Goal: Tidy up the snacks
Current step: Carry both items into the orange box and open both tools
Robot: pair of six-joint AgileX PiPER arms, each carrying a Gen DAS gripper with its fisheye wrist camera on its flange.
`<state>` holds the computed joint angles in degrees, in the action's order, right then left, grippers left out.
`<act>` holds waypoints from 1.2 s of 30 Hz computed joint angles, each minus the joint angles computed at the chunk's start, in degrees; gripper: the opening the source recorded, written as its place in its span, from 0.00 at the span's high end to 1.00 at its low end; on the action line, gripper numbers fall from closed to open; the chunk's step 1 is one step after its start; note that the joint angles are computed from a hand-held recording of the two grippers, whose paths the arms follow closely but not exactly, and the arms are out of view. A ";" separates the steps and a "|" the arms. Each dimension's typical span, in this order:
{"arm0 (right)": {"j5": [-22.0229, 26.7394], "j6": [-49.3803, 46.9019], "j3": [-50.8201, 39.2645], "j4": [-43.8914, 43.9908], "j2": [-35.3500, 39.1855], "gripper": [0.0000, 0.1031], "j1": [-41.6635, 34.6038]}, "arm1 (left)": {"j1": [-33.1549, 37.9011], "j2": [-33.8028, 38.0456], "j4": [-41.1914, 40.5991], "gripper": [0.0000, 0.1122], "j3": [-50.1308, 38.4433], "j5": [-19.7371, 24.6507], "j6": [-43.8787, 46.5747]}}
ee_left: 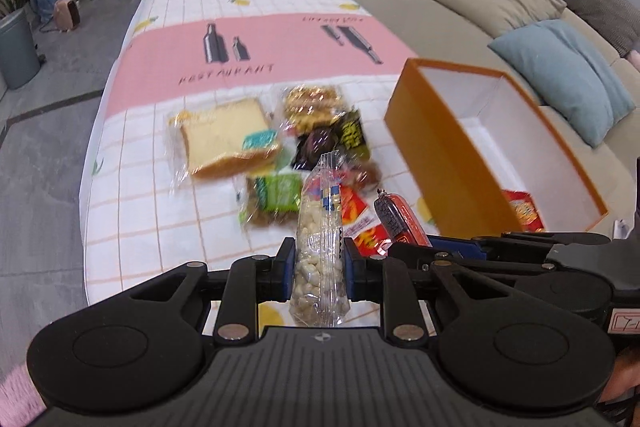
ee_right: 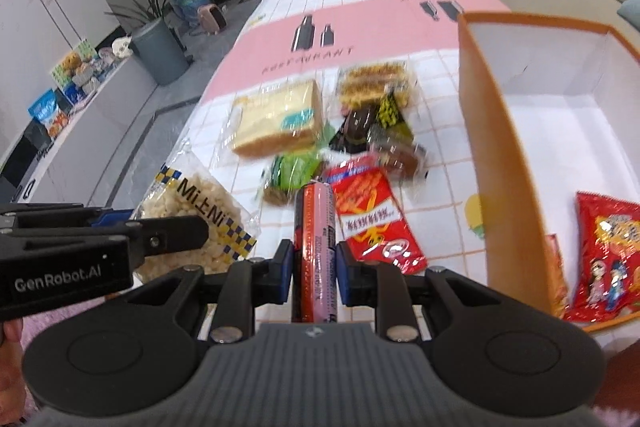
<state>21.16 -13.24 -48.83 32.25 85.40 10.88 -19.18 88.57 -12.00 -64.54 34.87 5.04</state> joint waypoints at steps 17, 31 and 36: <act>9.48 -4.02 -8.50 -1.56 -5.63 0.80 -17.26 | -10.01 12.08 1.13 0.77 -24.15 8.07 -1.93; 17.61 -6.45 -19.55 -10.14 5.16 0.80 -29.65 | -15.38 33.79 -3.03 0.77 -55.95 21.62 -3.76; 18.93 -6.72 -21.24 -13.31 9.60 0.80 -30.54 | -16.80 44.28 -0.91 0.77 -71.82 29.79 -5.84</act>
